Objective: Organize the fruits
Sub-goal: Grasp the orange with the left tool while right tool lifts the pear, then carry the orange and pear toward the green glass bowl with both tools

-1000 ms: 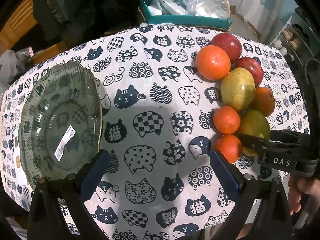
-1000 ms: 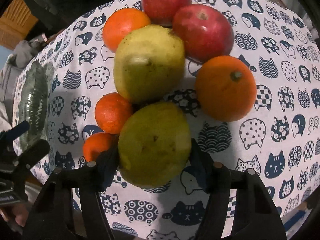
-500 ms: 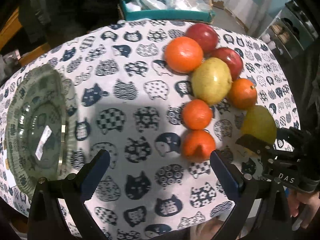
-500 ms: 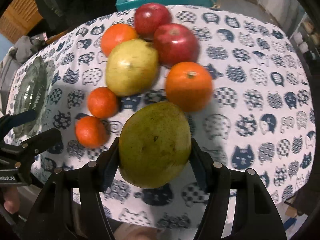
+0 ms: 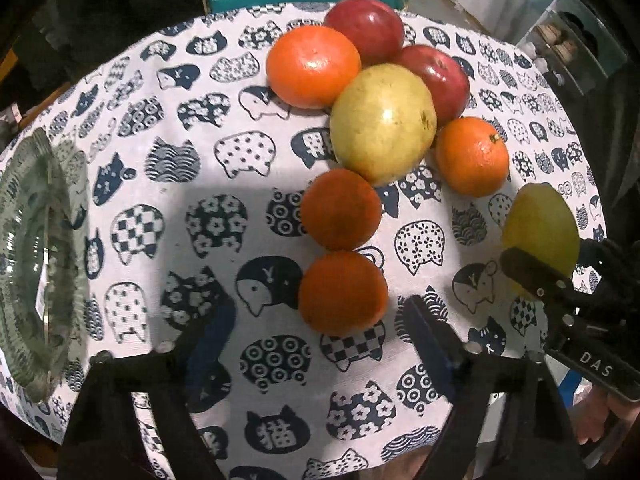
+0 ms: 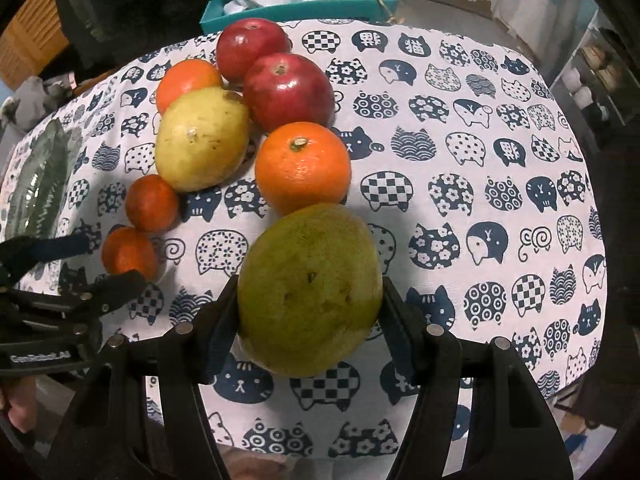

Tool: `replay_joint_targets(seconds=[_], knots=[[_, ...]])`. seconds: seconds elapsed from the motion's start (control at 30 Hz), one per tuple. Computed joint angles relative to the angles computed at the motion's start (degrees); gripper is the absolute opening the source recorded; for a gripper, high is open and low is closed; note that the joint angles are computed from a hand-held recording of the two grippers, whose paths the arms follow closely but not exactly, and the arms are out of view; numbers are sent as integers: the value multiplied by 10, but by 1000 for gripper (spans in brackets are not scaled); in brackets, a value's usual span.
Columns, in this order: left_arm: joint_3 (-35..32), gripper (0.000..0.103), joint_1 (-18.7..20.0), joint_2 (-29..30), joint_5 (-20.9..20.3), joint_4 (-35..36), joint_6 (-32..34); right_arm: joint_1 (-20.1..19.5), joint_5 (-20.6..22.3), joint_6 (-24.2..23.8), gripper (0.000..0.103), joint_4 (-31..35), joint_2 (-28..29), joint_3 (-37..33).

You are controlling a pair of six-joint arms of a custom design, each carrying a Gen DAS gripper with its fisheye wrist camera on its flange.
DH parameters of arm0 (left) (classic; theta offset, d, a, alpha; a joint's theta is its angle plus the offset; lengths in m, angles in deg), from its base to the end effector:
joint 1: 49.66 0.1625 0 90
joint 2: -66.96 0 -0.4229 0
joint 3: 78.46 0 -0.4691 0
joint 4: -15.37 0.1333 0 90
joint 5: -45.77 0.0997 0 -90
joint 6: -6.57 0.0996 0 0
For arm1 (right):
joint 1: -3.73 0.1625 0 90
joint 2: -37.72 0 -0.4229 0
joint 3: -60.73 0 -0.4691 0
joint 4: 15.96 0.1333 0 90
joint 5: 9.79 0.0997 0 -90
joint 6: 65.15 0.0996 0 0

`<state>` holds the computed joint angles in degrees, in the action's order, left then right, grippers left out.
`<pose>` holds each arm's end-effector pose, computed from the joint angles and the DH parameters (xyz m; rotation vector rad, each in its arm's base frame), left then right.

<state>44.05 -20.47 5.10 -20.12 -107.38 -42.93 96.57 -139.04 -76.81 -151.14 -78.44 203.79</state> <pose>-0.3298 -0.3835 -0.0005 0.3795 2.4825 -0.0836 0.0876 -0.3468 0.2879 0.1675 -2.4162 0.3216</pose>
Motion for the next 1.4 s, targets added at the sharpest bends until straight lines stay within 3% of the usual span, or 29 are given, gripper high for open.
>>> replay_joint_targets(seconds=[0.3, 0.53, 1.4], knots=[[0, 46, 13, 15, -29, -46, 4, -4, 3, -6, 65, -10, 6, 0], [14, 44, 7, -12, -13, -37, -3, 8, 2, -16, 65, -29, 16, -3], [34, 43, -62, -123, 122, 8, -17, 105, -3, -35, 65, -85, 18, -29]])
